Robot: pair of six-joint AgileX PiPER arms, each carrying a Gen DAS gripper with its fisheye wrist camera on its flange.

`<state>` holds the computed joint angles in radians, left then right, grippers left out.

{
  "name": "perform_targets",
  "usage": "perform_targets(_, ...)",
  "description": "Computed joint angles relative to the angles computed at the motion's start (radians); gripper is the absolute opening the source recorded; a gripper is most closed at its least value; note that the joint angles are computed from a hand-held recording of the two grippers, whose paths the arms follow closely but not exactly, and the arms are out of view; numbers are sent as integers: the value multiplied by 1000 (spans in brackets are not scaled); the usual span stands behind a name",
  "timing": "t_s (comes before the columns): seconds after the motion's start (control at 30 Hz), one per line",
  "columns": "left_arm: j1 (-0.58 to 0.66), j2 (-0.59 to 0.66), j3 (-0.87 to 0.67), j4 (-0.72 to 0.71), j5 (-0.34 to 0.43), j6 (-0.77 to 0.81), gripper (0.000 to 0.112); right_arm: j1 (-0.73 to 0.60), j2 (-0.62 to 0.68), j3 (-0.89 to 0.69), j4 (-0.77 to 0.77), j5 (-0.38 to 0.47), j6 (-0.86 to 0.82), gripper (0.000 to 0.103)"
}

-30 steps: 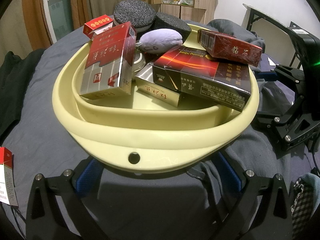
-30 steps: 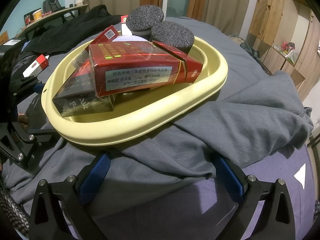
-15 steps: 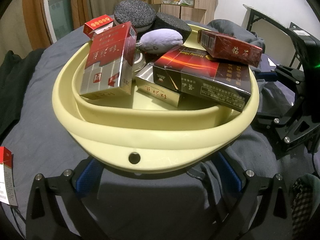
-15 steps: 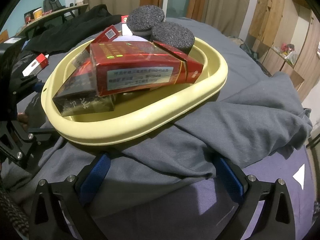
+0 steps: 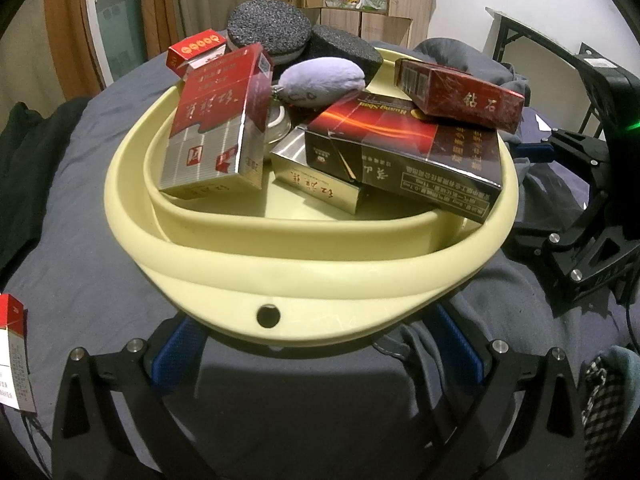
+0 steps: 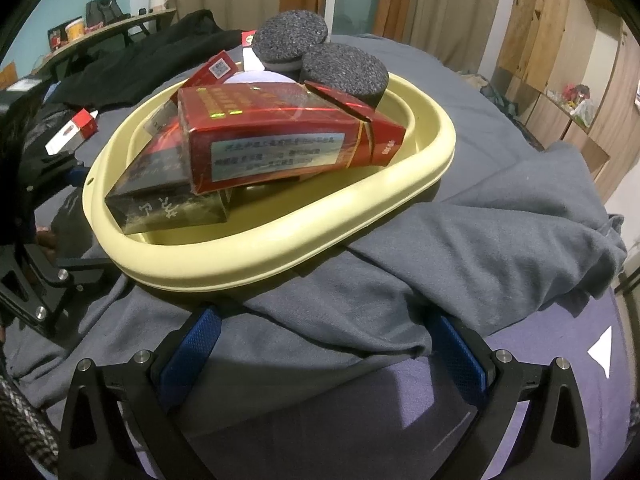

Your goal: Organize rigid objects

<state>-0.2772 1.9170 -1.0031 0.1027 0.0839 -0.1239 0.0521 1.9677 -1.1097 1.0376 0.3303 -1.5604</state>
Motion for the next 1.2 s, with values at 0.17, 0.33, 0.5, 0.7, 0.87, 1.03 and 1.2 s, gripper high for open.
perform_targets(0.17, -10, 3, -5, 65, 4, -71, 103, 4, -4, 9, 14, -12, -17, 103)
perform_targets(0.33, -4, 5, -5, 19, 2, -22, 103, 2, -2, 5, 6, -5, -8, 103)
perform_targets(0.5, -5, 4, -7, 21, 4, -26, 103, 2, -1, 6, 15, -8, -16, 103)
perform_targets(0.7, -2, -2, -2, -8, 6, 4, 103, 7, -5, 9, 11, -9, -7, 103)
perform_targets(0.87, -15, 1, -8, 100, 11, -111, 103, -4, -2, 5, 8, 5, -8, 103)
perform_targets(1.03, -11, 2, -8, 89, 10, -97, 103, 0, -6, 10, 13, -4, -15, 103)
perform_targets(1.2, -10, 3, -10, 78, 11, -86, 103, -4, -6, 8, 7, 0, -12, 103)
